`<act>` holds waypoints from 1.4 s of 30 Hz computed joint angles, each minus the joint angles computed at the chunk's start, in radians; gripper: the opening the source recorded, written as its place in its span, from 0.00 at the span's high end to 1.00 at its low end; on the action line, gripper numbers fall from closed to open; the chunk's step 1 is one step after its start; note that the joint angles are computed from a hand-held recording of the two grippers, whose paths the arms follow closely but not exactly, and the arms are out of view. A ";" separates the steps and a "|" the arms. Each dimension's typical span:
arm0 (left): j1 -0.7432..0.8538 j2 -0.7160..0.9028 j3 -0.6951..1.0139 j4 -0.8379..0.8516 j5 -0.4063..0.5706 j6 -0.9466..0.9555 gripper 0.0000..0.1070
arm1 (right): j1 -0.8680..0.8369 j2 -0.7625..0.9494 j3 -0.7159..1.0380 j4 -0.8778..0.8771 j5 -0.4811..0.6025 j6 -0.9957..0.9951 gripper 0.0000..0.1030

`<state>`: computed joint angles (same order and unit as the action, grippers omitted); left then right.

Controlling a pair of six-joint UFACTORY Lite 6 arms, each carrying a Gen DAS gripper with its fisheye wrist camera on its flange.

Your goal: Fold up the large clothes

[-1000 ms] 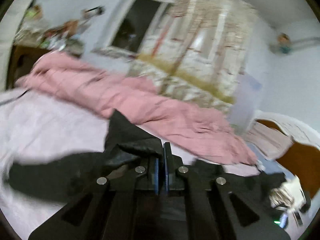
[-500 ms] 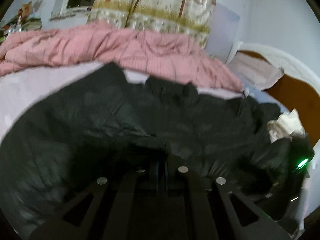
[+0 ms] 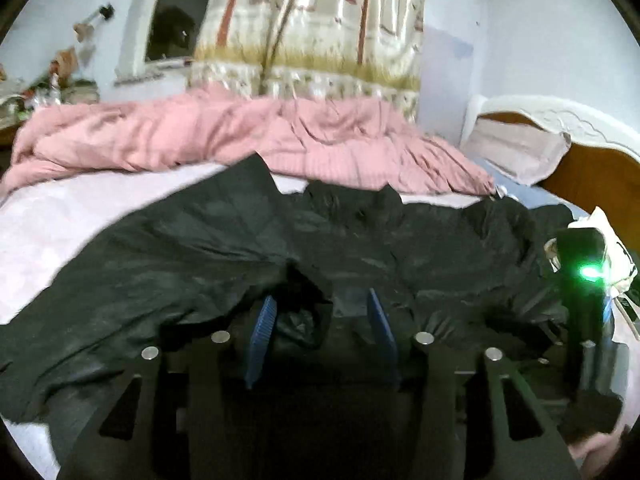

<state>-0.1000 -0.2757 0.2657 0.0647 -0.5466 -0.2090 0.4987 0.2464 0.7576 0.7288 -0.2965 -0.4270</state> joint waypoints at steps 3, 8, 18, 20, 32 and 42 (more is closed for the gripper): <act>0.064 -0.206 -0.101 0.069 0.075 -0.085 0.56 | 0.001 0.000 0.001 0.002 -0.001 -0.002 0.00; 0.376 -0.528 -0.183 0.556 0.183 -0.539 0.40 | 0.001 -0.001 0.000 0.008 0.000 -0.008 0.00; 0.830 0.275 0.175 1.117 -0.106 -1.010 0.32 | 0.004 -0.003 0.000 0.026 -0.001 -0.025 0.00; 0.824 0.304 0.186 1.084 -0.128 -0.970 0.49 | 0.003 -0.005 -0.001 0.025 -0.001 -0.025 0.00; 0.485 -0.338 -0.014 1.007 -0.033 -1.014 0.92 | -0.048 -0.440 -0.314 0.014 -0.001 -0.091 0.01; -0.290 -0.014 0.166 0.001 0.160 -0.181 0.91 | -0.418 -0.857 -0.476 0.145 0.223 -0.482 0.01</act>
<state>-0.3902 -0.2896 0.4316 0.0660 -0.3868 -0.3901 0.0810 -0.6110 0.2818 0.8739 -0.0738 -0.9088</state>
